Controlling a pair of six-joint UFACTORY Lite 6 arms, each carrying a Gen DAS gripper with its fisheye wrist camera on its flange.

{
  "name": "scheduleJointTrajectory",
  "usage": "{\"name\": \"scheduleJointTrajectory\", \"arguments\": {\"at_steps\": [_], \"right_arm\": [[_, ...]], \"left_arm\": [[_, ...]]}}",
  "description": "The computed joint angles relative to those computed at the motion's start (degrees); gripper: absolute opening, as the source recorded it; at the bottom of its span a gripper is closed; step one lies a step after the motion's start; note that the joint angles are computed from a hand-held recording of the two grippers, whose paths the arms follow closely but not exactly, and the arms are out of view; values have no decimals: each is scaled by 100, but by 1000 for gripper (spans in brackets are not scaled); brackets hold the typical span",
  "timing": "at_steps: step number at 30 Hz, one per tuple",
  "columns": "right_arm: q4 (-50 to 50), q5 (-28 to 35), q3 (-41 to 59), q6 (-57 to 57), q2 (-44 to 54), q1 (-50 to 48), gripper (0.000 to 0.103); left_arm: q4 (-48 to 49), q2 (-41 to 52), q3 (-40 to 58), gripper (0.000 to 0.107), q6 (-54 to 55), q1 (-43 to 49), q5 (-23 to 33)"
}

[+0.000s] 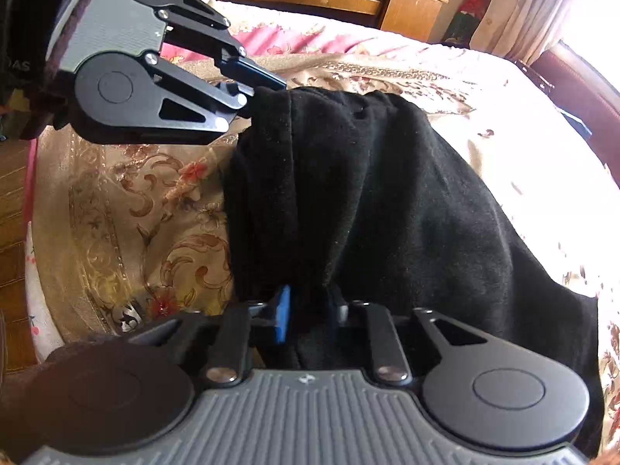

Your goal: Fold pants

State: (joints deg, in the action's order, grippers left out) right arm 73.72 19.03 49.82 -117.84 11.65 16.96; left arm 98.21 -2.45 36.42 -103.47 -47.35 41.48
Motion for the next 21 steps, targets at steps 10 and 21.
{"name": "scheduleJointTrajectory", "arguments": {"at_steps": [10,21], "right_arm": [[-718,233,-439,810,-371,9,6],[231,338,-859,-22,-569,-17,27]], "left_arm": [[-329,481,-438,26,-375,-338,399],[-629,-914,-466,27,-1004,-686,408]]}}
